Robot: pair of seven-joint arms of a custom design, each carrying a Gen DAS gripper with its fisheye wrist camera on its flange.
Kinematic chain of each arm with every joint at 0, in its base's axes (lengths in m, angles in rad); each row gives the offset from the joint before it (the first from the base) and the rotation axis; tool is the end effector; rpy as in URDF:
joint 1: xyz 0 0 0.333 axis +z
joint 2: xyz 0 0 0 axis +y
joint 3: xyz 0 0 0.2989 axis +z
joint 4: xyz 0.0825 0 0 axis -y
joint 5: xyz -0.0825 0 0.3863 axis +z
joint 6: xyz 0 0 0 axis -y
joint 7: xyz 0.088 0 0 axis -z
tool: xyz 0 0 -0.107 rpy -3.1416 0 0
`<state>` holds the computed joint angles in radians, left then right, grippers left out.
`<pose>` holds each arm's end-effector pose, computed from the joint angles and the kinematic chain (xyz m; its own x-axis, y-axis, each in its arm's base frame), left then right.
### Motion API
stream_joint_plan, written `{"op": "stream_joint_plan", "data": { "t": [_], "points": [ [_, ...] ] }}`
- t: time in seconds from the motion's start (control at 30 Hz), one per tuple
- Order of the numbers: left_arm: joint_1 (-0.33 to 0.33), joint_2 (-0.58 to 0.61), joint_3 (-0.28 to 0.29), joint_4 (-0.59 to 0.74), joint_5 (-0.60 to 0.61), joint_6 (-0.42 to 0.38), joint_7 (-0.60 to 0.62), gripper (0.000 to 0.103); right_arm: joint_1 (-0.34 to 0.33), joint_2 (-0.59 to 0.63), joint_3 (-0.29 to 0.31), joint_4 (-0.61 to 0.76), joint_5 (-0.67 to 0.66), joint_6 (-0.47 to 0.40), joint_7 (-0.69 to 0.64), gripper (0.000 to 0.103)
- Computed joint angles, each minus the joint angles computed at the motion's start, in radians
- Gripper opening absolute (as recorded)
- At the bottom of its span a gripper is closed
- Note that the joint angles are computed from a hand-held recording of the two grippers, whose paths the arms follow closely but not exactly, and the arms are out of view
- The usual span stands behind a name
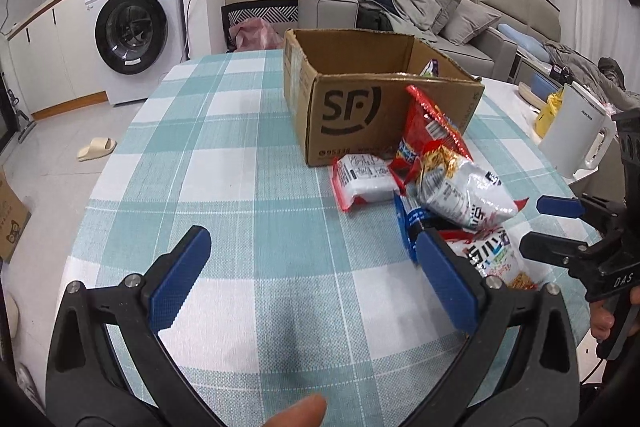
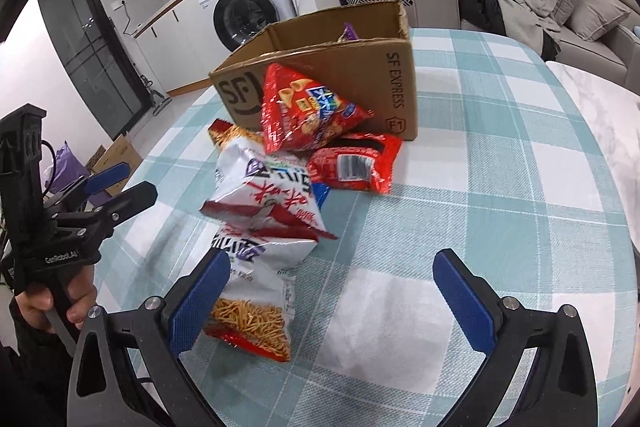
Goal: Organize snacks
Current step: 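Withdraw both tools and move the right tool to the white noodle-snack bag, then grasp the white noodle-snack bag with the right tool and lift it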
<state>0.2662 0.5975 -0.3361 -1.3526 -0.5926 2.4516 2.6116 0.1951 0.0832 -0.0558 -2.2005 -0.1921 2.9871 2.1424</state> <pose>0.7521 0.0077 0.4340 -0.6203 -0.7798 0.0846 -0.5746 0.3784 -0.7257 0.5811 0.0955 0.4081 -0.1691 -0.9615 -0.2167 -0.7435 0.2688 -0.6124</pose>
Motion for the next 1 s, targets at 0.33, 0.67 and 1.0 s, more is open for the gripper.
{"op": "stream_joint_plan", "data": {
  "t": [0.33, 0.67, 1.0],
  "points": [
    [-0.004, 0.002, 0.01, -0.013, 0.019, -0.018, -0.004, 0.102, -0.011, 0.053, 0.067, 0.04, 0.282, 0.002, -0.266, 0.103],
    [-0.013, 0.02, 0.008, 0.003, 0.044, -0.03, -0.019, 0.102, 0.005, 0.111, 0.084, 0.097, 0.485, -0.039, -0.439, 0.103],
    [-0.016, 0.025, 0.002, -0.004, 0.054, -0.034, -0.013, 0.102, 0.034, 0.091, 0.027, 0.059, 0.363, -0.029, -0.333, 0.102]
  ]
}}
